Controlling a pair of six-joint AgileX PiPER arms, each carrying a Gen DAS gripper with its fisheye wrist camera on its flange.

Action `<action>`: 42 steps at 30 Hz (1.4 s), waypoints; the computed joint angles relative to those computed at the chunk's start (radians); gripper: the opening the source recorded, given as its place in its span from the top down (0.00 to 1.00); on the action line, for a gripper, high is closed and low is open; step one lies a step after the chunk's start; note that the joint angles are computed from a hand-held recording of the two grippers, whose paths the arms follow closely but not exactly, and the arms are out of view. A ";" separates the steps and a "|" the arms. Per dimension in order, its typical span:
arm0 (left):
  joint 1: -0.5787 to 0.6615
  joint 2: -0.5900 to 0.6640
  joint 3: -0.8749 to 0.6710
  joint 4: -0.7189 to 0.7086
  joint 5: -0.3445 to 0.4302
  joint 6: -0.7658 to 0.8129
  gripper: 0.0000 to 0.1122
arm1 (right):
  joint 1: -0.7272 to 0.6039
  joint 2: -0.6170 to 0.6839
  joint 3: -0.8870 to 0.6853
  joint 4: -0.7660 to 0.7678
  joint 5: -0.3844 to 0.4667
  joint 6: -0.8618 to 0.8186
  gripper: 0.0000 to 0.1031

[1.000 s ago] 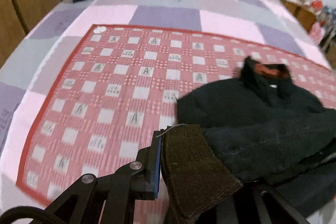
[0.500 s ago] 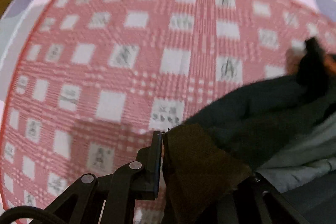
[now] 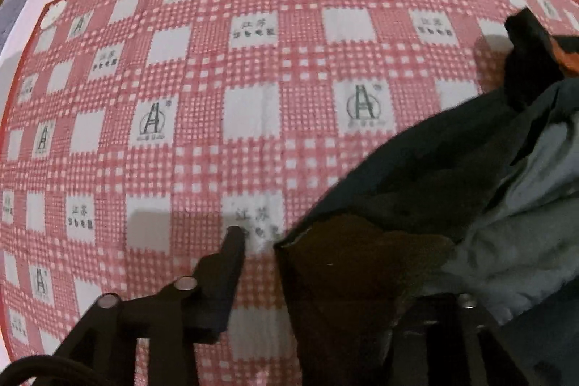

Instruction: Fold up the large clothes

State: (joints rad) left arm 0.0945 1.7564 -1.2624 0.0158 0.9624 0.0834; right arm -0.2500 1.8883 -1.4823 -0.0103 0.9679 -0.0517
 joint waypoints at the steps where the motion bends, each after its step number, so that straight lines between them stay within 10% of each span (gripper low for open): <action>1: 0.012 0.012 -0.011 -0.017 0.020 0.013 0.60 | -0.019 0.016 -0.018 0.046 0.017 0.005 0.64; 6: 0.110 -0.047 0.011 -0.154 0.063 0.216 0.48 | 0.003 0.008 -0.085 0.037 0.118 -0.021 0.48; 10: 0.214 -0.156 0.021 -0.295 0.127 0.447 0.23 | 0.092 -0.165 0.017 -0.080 0.032 -0.128 0.31; 15: 0.414 -0.134 -0.066 -0.703 0.242 0.426 0.09 | 0.038 -0.344 0.080 0.195 -0.093 -0.277 0.24; 18: 0.347 -0.250 -0.016 -0.686 0.154 0.382 0.09 | 0.063 -0.406 0.124 0.317 -0.073 -0.286 0.24; 24: -0.033 -0.614 0.287 -0.384 0.055 0.244 0.09 | 0.391 -0.655 0.489 0.063 -0.135 -0.132 0.24; 28: -0.433 -0.771 0.513 -0.275 -0.046 -0.109 0.09 | 0.670 -0.732 0.706 -0.134 -0.156 0.208 0.24; 32: -0.746 -0.671 0.635 0.032 -0.269 -0.509 0.08 | 0.733 -0.647 0.791 -0.308 -0.283 0.437 0.14; 42: -0.559 -0.520 0.611 -0.096 -0.493 -0.385 0.08 | 0.498 -0.324 0.560 -0.310 -0.427 0.442 0.00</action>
State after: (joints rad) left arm -0.4640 1.2365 -0.6515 -0.0804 0.4695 -0.3014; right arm 0.2476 1.5646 -0.9225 -0.3205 0.5411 0.3904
